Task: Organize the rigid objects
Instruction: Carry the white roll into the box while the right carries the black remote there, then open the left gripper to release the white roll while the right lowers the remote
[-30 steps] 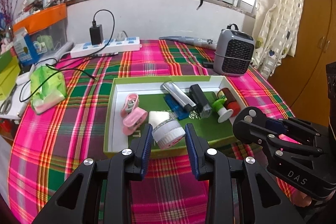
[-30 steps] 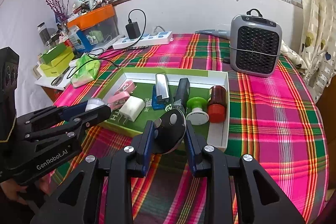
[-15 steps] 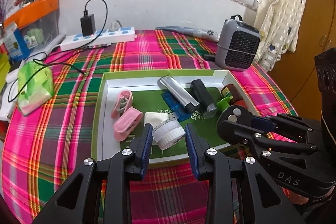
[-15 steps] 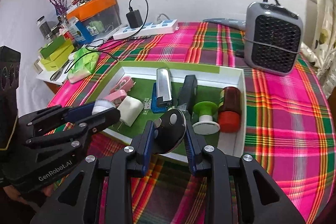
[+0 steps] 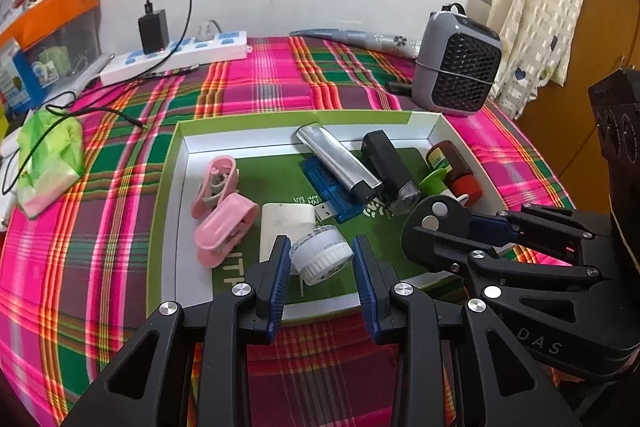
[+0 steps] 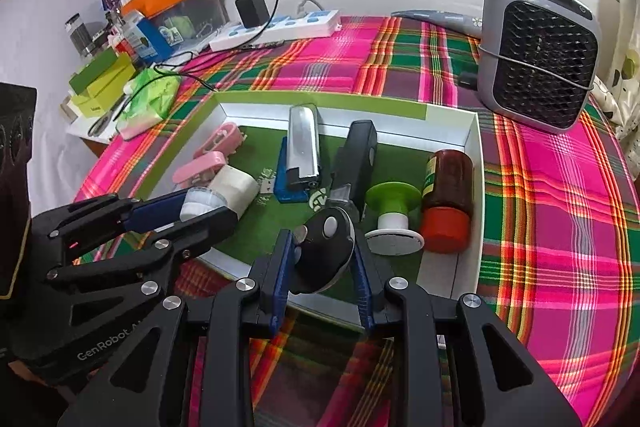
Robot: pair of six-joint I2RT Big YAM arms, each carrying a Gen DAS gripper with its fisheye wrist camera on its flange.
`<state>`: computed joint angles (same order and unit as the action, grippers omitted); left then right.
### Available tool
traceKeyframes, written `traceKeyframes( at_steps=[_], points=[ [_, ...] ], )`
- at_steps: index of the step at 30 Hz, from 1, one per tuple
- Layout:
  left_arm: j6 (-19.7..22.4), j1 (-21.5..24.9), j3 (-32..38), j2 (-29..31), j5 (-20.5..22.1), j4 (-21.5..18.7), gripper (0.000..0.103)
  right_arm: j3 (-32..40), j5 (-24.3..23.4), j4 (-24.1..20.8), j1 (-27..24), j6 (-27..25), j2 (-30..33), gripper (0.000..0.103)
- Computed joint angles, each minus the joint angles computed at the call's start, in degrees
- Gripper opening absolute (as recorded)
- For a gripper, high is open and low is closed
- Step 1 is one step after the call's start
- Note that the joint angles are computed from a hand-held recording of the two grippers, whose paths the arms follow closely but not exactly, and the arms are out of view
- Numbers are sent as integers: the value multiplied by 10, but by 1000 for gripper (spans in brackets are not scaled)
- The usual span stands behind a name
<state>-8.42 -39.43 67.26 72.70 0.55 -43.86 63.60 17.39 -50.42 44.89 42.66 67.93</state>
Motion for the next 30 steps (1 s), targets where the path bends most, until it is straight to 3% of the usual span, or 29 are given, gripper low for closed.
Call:
traceKeyframes(
  at_steps=[12, 30],
  points=[
    [11, -6, 5, 6, -20, 0, 30, -1, 3, -11, -6, 3, 6, 30],
    [25, -21, 12, 17, -14, 5, 30, -8, 19, -28, -9, 10, -2, 30]
  ],
)
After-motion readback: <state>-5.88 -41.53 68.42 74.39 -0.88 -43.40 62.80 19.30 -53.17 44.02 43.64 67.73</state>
